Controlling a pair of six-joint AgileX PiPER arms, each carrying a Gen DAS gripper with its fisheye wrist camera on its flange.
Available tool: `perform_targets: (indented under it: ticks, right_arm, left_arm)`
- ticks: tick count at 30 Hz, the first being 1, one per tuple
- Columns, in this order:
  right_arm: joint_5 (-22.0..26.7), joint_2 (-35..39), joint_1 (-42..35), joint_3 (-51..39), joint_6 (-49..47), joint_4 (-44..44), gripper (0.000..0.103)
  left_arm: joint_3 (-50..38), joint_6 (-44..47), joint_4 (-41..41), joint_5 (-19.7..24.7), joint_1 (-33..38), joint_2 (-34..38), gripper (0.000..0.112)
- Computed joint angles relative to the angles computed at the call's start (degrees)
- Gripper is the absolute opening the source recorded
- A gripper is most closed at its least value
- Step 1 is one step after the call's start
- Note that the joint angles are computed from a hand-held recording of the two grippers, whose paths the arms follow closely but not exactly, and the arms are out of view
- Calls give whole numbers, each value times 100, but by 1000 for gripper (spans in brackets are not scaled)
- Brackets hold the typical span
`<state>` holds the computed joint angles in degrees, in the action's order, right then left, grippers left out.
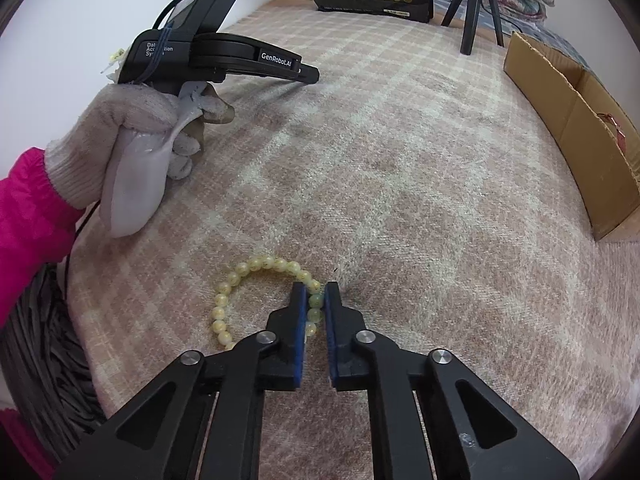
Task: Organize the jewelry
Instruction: 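Close the left tool on the pearl stud while the right tool grasps the yellow bead bracelet, then carry the pearl stud with the left tool while the right tool carries the bracelet to the box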
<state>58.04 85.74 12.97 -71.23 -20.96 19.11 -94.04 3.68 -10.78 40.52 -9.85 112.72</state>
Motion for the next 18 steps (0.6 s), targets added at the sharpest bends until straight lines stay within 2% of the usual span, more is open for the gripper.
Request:
perform_targets:
  ticks: [11,18]
  right_arm:
    - [57,-224,-54,-106,-113,81,6]
    - [24,-474,91,-209,171,-256,6]
  left_arm:
    - [60,-59,-69,-17,10,-159,9]
    - [214,-34,-60,-124,-22,-477,9]
